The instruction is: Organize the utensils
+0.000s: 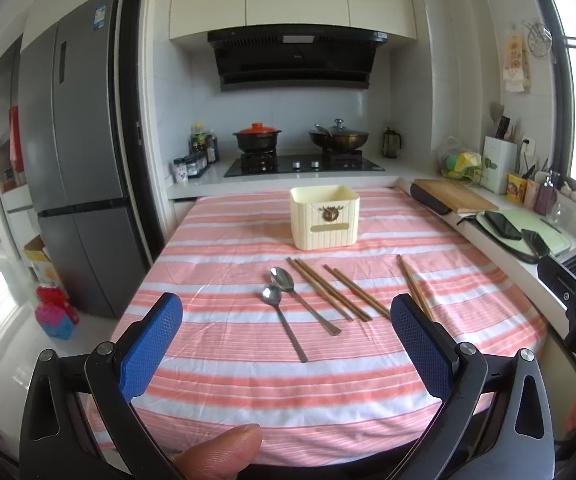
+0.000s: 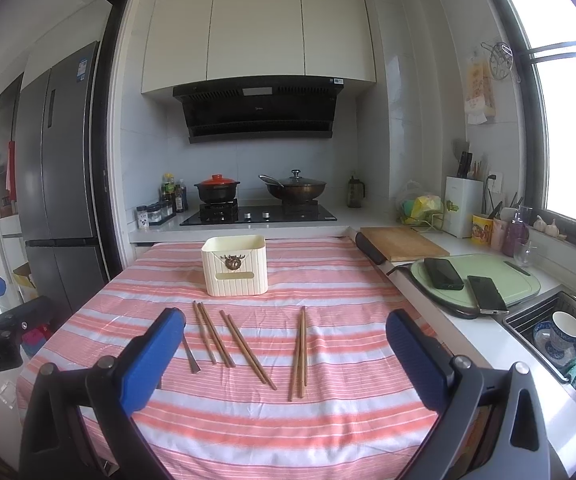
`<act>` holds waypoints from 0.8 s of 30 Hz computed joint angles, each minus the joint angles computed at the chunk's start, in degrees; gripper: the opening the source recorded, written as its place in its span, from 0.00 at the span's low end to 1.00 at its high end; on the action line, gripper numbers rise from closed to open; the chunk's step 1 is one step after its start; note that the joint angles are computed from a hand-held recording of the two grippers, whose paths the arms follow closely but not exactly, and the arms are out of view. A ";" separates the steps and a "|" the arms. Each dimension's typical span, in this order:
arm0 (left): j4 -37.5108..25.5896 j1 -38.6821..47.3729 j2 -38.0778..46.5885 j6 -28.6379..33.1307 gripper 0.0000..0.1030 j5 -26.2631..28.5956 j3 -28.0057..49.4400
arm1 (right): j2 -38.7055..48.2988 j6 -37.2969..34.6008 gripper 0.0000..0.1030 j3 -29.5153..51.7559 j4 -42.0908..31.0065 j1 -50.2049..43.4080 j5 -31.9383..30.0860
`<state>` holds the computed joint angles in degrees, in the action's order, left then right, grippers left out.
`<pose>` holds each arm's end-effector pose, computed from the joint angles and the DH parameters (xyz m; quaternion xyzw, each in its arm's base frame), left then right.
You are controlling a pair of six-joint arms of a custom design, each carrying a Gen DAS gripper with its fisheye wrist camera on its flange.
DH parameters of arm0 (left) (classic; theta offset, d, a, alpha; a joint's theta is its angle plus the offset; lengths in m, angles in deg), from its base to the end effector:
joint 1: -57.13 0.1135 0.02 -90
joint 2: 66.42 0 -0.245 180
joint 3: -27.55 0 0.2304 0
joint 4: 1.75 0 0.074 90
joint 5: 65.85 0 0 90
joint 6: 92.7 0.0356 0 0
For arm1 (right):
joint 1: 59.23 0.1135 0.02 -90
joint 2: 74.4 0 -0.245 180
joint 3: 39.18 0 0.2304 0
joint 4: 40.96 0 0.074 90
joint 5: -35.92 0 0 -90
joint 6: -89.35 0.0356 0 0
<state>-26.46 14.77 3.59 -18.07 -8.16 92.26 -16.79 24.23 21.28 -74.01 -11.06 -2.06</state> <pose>0.2018 -0.1583 0.2704 0.0589 0.8414 -0.0208 0.5369 0.1555 0.1316 0.2836 0.0568 0.8072 -0.0389 0.5863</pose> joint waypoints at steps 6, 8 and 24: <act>-0.20 -0.07 0.71 -0.03 1.00 -0.01 0.71 | -0.08 -0.31 1.00 0.06 0.17 -0.53 -0.55; -0.21 -0.05 0.73 -0.01 1.00 0.01 0.74 | 0.06 -0.29 1.00 0.26 0.00 -0.71 -0.77; -0.93 5.32 8.53 -2.33 1.00 5.10 4.08 | -1.10 -3.84 1.00 -2.69 6.44 -7.03 -5.02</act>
